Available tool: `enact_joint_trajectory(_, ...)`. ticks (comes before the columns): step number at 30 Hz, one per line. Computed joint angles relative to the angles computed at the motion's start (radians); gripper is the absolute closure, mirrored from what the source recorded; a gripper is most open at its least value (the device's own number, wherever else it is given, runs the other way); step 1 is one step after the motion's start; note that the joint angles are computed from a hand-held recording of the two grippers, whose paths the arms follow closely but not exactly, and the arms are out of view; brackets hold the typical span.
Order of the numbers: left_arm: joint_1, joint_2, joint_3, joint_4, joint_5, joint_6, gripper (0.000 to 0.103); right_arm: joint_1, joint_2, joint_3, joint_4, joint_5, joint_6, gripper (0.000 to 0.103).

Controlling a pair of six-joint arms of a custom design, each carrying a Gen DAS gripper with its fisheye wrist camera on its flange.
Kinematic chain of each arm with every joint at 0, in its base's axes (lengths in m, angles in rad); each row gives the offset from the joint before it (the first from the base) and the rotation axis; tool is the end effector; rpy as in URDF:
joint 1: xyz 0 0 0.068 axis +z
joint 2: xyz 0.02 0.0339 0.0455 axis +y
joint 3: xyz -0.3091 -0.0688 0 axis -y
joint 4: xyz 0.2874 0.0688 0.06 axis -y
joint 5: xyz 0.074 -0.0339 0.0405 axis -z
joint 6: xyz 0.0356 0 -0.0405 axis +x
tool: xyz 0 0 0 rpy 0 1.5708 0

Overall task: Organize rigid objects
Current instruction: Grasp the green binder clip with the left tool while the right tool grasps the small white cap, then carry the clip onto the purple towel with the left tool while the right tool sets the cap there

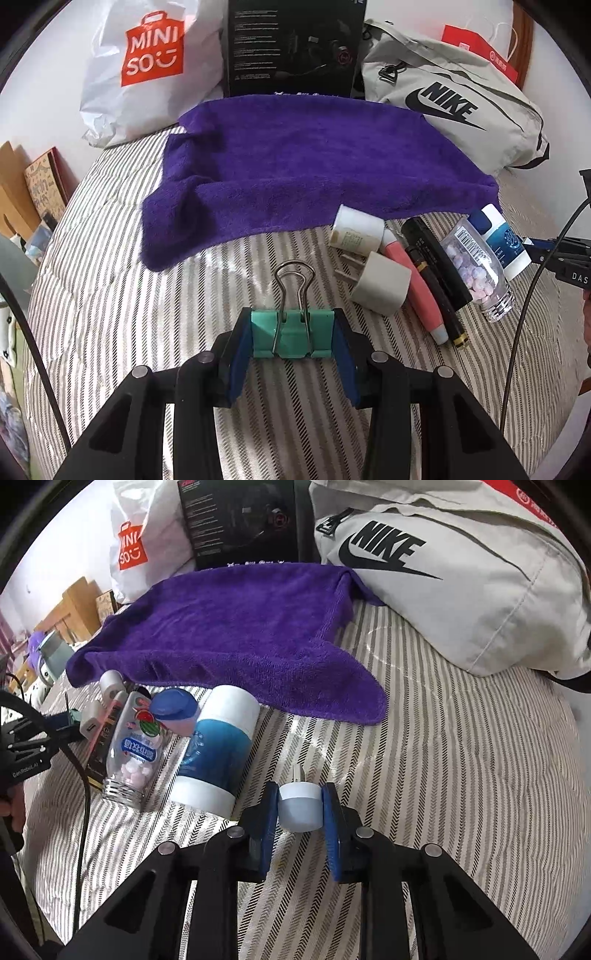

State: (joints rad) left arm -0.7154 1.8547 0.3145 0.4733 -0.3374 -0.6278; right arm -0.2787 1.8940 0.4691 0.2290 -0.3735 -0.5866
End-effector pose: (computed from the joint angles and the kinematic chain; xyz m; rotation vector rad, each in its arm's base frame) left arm 0.1793 -0.1402 0.0306 0.0000 2.5448 -0.0683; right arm 0.2521 -0.0586 0.0313 -0.4980 2.5927 0.2428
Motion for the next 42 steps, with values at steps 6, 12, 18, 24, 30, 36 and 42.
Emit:
enact_joint_trajectory(6,0.03,-0.045,-0.033,-0.017,0.02,-0.007,0.064,-0.018,-0.043,0.01,-0.056,0.005,0.017,0.08)
enact_joint_trajectory(12,0.079,-0.148,-0.048,-0.068,0.024,0.023,0.064,-0.043,-0.052,0.047,-0.128,-0.006,0.026,0.08)
enact_joint_trajectory(18,0.132,-0.263,-0.003,-0.172,0.039,0.096,0.064,-0.019,-0.065,0.095,-0.189,-0.03,0.053,0.08)
enact_joint_trajectory(24,0.222,-0.277,0.106,-0.225,0.084,0.19,0.064,0.045,-0.104,0.164,-0.247,-0.052,0.103,0.08)
enact_joint_trajectory(30,0.301,-0.176,0.251,-0.252,0.137,0.258,0.064,0.121,-0.114,0.255,-0.28,-0.067,0.185,0.08)
enact_joint_trajectory(36,0.344,-0.03,0.401,-0.265,0.187,0.296,0.064,0.219,-0.046,0.375,-0.285,-0.031,0.247,0.08)
enact_joint_trajectory(42,0.381,0.118,0.55,-0.291,0.246,0.314,0.064,0.284,0.078,0.506,-0.305,-0.001,0.277,0.08)
